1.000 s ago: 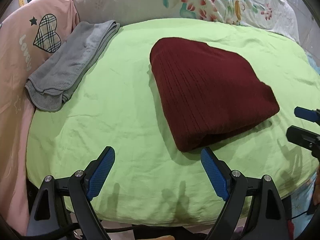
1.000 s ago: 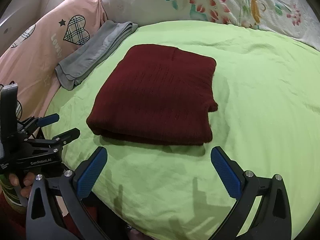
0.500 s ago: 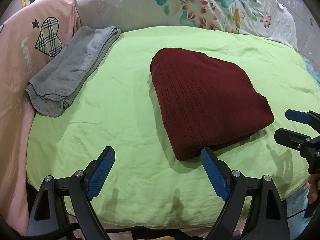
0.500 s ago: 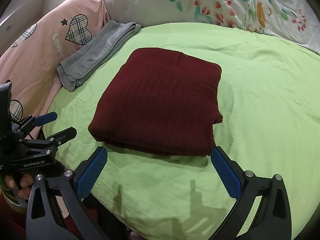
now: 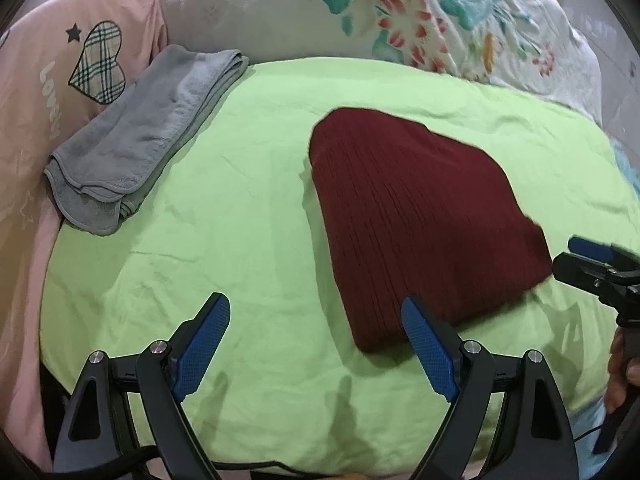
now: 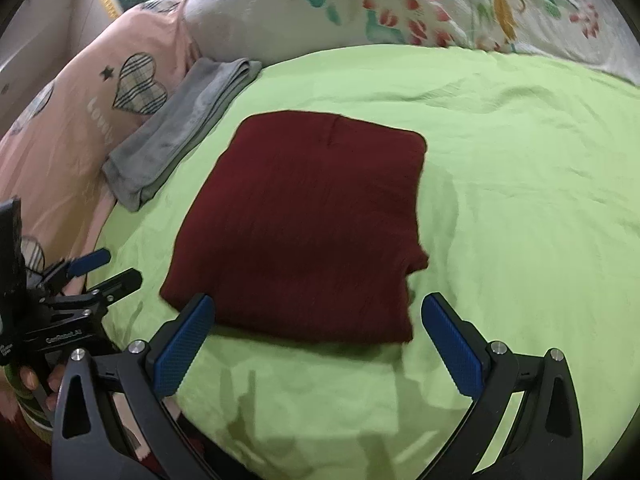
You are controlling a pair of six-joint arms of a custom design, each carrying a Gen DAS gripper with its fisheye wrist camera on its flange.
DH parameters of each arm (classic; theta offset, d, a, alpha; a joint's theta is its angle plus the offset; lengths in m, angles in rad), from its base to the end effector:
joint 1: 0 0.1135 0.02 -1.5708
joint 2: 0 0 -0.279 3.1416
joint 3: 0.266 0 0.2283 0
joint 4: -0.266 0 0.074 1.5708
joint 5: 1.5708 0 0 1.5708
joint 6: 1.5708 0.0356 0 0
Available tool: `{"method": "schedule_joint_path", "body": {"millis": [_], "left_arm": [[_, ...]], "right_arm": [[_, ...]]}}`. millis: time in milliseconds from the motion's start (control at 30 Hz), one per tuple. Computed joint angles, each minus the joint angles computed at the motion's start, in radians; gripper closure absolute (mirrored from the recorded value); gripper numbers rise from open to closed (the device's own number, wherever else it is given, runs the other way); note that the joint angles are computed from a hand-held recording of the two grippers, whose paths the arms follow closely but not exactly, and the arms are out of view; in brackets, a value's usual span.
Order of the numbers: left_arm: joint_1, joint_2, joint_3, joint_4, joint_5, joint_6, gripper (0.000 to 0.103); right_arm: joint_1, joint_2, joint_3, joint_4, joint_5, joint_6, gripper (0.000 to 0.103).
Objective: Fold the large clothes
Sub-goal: 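Move both open tools back toward the edge of the red bundle, then pinch the bundle edge with both tools and tuck it square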
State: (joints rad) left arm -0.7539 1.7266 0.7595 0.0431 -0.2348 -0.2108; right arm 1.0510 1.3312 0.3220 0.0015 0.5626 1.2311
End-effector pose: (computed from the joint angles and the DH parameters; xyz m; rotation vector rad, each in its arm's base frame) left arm 0.2267 -0.2015 0.1552 0.5665 2.3974 -0.1255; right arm 0.1046 0.1446 0.1420 0.4132 2.3587 0.3401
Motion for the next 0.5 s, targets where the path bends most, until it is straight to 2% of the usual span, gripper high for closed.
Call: {"method": "schedule_joint_path", "body": {"millis": [167, 233, 400, 500], "left_arm": [[0.050, 0.085, 0.101, -0.012, 0.063, -0.004, 0.015], [0.061, 0.126, 0.148, -0.019, 0.073, -0.002, 0.015], [0.077, 0.239, 0.278, -0.052, 0.079, -0.002, 0.015], [0.093, 0.309, 0.356, -0.068, 0.087, -0.011, 0.014]], "right_arm": [[-0.231, -0.010, -0.093, 0.218, -0.127, -0.122, 0.000], [-0.309, 0.011, -0.098, 0.264, -0.165, -0.164, 0.000], [-0.546, 0.144, -0.086, 0.453, -0.297, -0.321, 0.001], [-0.672, 0.271, -0.059, 0.555, -0.396, -0.363, 0.010]]}}
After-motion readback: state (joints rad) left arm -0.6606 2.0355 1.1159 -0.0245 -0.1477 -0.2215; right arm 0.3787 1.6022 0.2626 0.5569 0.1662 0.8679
